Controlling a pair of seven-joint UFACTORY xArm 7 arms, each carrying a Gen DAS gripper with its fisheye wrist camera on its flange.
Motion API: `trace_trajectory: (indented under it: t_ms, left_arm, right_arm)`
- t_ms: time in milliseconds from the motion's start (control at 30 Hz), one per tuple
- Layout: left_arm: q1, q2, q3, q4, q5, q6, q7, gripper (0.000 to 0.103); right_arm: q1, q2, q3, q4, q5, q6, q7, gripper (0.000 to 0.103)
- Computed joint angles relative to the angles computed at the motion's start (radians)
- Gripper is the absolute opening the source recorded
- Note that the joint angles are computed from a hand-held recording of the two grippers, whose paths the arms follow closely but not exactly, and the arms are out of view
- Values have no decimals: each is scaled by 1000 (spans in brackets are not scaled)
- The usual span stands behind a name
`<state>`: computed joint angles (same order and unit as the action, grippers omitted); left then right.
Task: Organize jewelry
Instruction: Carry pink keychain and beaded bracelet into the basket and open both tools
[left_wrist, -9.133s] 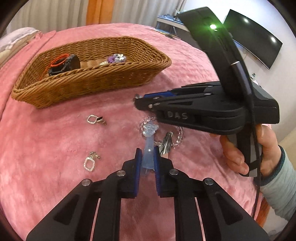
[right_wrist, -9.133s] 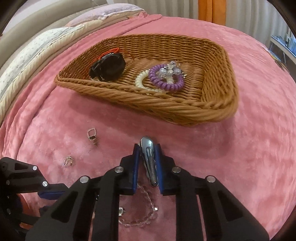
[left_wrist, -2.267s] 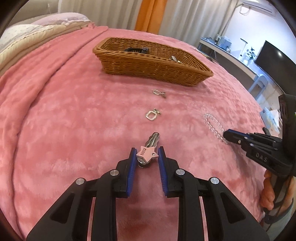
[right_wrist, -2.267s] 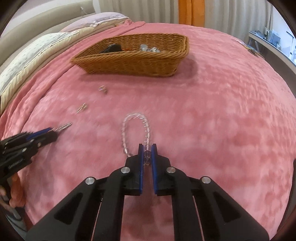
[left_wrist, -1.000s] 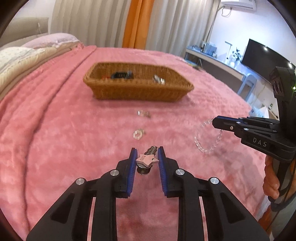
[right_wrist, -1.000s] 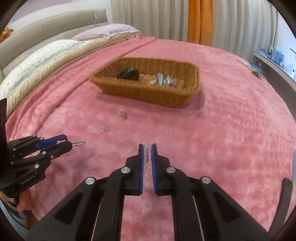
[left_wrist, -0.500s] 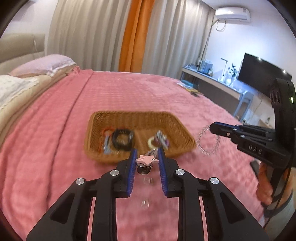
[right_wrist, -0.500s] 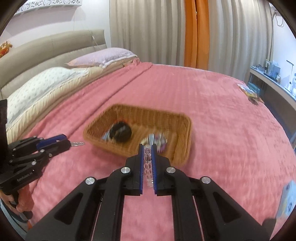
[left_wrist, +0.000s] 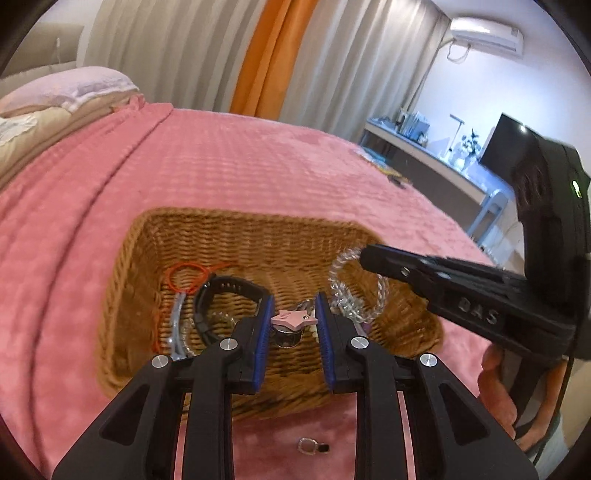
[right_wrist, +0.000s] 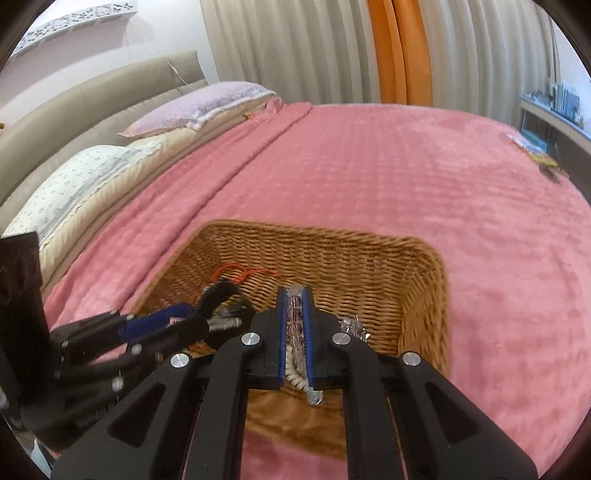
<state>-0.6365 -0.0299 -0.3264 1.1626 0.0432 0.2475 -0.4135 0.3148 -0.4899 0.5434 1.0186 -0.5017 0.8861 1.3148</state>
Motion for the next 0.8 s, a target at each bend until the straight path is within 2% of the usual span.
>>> trace_trajectory:
  t_ms: [267, 333, 367, 400, 433, 500, 533, 667, 800]
  left_arm:
    - [-3, 22, 2, 4, 112, 2, -73, 23]
    - [-2, 5, 2, -13, 126, -15, -88, 35]
    - [0, -5, 1, -24, 136, -29, -97, 44]
    - [5, -14, -3, -30, 169, -35, -123, 47]
    - [7, -27, -5, -38, 172, -36, -123, 47]
    - [5, -45, -5, -47, 141, -35, -93, 48]
    - [7, -62, -7, -58, 135, -36, -90, 48]
    - [31, -163, -28, -127, 144, -46, -132, 65]
    - [17, -279, -20, -214, 76, -56, -92, 68]
  right_arm:
    - [11, -9, -43, -64, 54, -38, 7, 7]
    - [18, -22, -56, -80, 76, -52, 9, 9]
    - [18, -31, -56, -85, 81, -56, 12, 12]
    - [15, -41, -52, -88, 82, -55, 16, 18]
    - [8, -55, -38, -86, 75, -39, 25, 24]
    - [-2, -73, -19, -77, 68, -12, 31, 44]
    - [-7, -88, -3, -70, 62, 9, 40, 48]
    - [-3, -131, 34, -47, 74, 58, 40, 50]
    - [-1, -172, 87, -17, 93, 107, 42, 50]
